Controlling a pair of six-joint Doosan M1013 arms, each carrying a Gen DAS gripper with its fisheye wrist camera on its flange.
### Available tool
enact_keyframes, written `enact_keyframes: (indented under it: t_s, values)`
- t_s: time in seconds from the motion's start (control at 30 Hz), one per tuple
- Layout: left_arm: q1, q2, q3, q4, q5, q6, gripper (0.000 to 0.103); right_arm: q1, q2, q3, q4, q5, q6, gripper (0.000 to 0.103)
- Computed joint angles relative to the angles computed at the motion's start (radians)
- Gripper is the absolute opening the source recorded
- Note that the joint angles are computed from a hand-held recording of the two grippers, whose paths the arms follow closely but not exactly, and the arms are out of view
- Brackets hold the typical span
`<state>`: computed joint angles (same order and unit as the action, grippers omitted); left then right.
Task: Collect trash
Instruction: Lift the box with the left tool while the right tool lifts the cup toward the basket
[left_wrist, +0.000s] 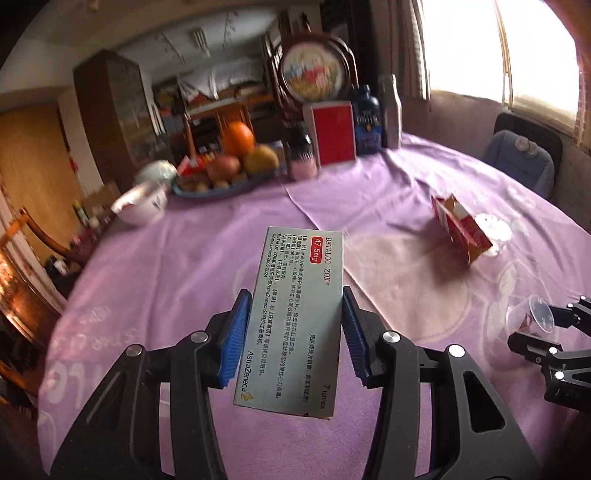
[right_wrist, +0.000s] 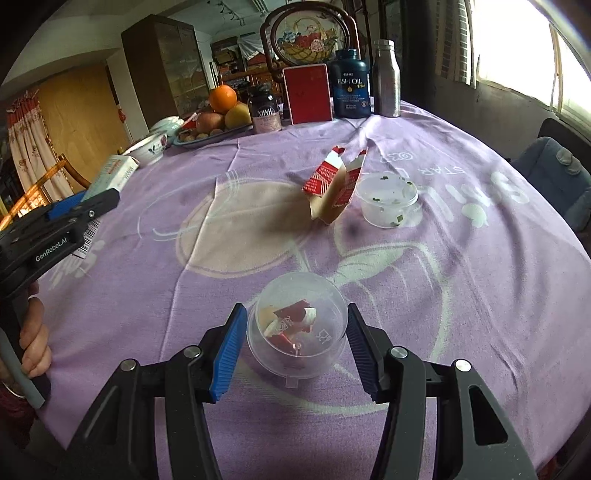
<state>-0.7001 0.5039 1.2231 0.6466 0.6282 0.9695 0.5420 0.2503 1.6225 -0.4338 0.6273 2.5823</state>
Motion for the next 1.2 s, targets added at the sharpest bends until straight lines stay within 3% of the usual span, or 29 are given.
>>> enact_keyframes:
  t_s: [0.07, 0.27, 0.67, 0.97, 1.2]
  values:
    - [-0.007, -0.016, 0.021, 0.076, -0.014, -0.084, 0.048, 0.004, -0.01, 0.006, -0.029, -0.014, 0.028, 0.054]
    - [-0.018, -0.051, 0.069, 0.143, -0.008, -0.198, 0.048, 0.032, -0.04, 0.015, -0.177, -0.017, 0.12, 0.054]
    - [-0.063, -0.115, 0.135, 0.232, -0.008, -0.32, 0.049, 0.089, -0.129, 0.089, -0.424, -0.029, 0.314, 0.054]
    - [-0.118, -0.143, 0.152, 0.294, -0.044, -0.366, 0.049, 0.125, -0.22, 0.187, -0.594, 0.041, 0.52, 0.054]
    - [-0.17, -0.14, 0.142, 0.313, -0.081, -0.341, 0.049, 0.151, -0.294, 0.269, -0.667, 0.139, 0.645, 0.054]
